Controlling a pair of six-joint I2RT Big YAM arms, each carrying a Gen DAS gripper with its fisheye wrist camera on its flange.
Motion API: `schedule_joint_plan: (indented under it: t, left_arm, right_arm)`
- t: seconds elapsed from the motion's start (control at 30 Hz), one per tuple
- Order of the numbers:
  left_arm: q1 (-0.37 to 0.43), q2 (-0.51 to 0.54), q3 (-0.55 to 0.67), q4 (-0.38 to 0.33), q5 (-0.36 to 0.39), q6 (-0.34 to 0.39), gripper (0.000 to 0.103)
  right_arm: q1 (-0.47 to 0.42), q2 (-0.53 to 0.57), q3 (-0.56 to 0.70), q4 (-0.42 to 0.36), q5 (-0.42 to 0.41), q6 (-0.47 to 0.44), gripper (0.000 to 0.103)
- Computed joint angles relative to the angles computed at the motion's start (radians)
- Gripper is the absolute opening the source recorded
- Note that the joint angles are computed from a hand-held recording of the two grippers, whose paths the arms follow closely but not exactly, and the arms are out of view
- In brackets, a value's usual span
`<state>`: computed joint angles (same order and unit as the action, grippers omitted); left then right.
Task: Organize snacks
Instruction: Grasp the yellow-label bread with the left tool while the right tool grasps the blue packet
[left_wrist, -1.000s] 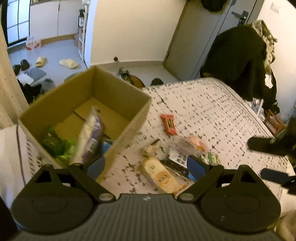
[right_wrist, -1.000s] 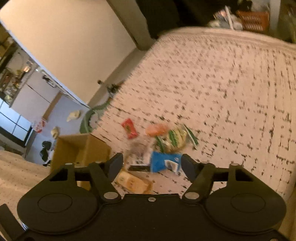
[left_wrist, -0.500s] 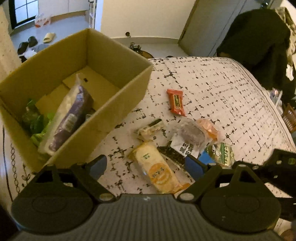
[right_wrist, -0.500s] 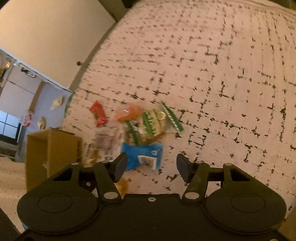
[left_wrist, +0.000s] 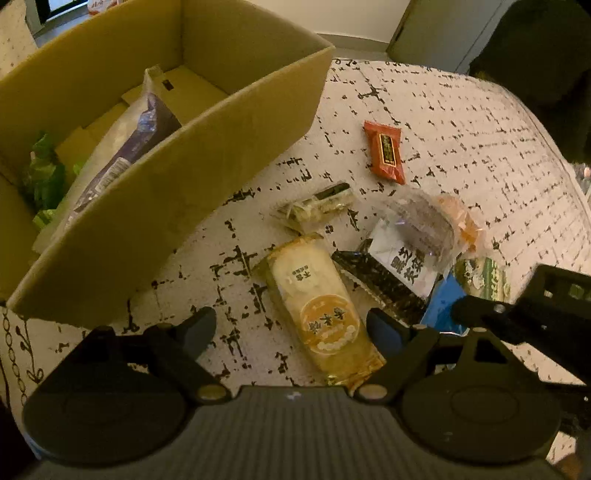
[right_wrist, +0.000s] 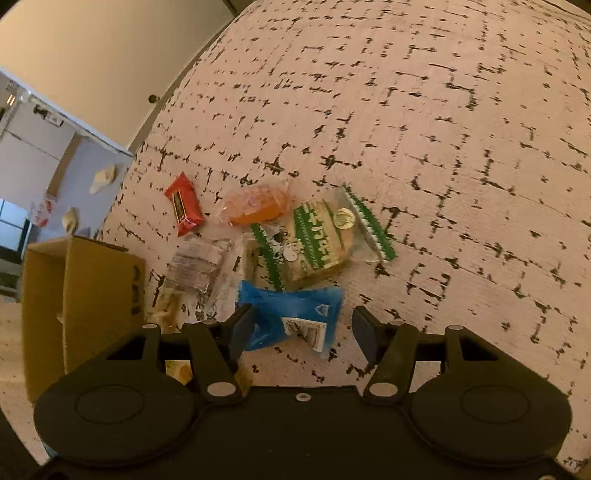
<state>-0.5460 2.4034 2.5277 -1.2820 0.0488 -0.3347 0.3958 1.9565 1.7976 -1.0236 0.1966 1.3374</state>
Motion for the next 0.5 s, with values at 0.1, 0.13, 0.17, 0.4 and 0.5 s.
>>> schedule_joint_plan:
  t: [0.1, 0.13, 0.17, 0.4, 0.5]
  left_arm:
    - [-0.004, 0.003, 0.000, 0.001, -0.010, 0.003, 0.085]
    - [-0.005, -0.006, -0.017, 0.011, -0.018, 0.006, 0.073]
    - [-0.006, -0.014, -0.030, 0.021, -0.029, 0.018, 0.066]
    - [0.013, -0.054, -0.082, 0.048, 0.039, 0.089, 0.033]
    - [0.021, -0.085, -0.119, 0.067, 0.049, 0.089, 0.033]
  right_arm:
    - [0.006, 0.008, 0.010, -0.020, 0.025, 0.029, 0.039]
    - [0.008, 0.008, 0.014, -0.021, 0.029, 0.028, 0.036]
    - [0.009, 0.004, 0.011, -0.022, 0.034, 0.032, 0.034]
    - [0.030, -0.051, -0.014, -0.005, 0.089, 0.041, 0.029]
    - [0.041, -0.069, -0.023, -0.001, 0.111, 0.044, 0.029]
